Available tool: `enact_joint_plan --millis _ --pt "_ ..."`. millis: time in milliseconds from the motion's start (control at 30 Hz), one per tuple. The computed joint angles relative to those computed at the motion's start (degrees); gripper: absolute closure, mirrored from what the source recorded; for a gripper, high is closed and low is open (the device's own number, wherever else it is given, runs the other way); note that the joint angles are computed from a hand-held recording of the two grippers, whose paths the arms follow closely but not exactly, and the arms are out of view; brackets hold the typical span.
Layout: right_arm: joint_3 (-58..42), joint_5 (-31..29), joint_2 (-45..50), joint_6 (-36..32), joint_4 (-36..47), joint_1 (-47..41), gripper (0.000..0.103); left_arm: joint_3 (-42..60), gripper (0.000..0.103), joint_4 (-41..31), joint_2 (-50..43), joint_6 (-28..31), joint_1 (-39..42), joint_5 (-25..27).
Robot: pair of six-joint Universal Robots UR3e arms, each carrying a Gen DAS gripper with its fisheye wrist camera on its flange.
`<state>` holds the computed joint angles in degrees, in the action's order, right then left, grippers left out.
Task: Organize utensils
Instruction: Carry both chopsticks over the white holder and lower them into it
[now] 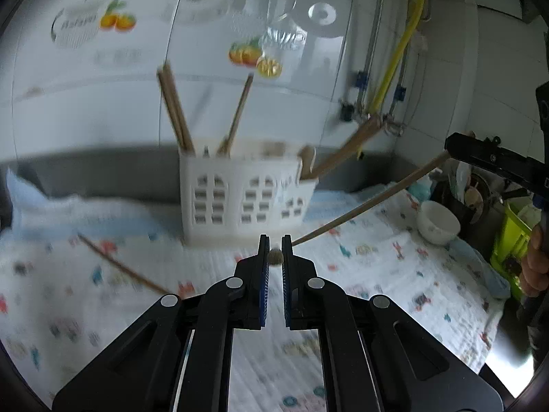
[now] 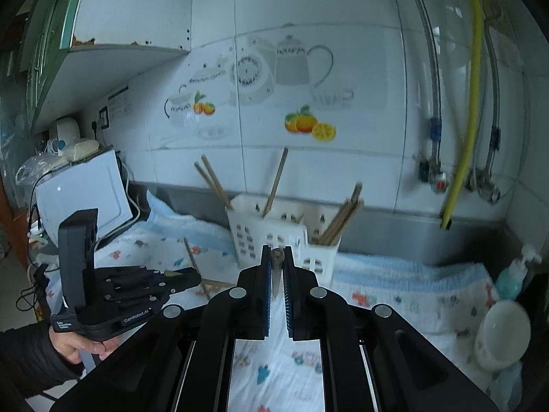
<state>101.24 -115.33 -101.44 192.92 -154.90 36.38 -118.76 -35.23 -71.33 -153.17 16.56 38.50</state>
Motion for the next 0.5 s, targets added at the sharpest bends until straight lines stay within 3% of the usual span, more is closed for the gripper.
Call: enact_joint_plan --millis 267,500 --pt "-15.8 -3.0 4.8 -6.8 6.2 -0.6 0.096 15.7 0.098 -6.8 -6.2 -0.5 -2.1 0.8" --pt "-24.0 -2.9 7.2 -8.7 11.1 -3.3 0.096 25.5 0.098 -11.1 -9.5 -0.7 -2.5 0.3"
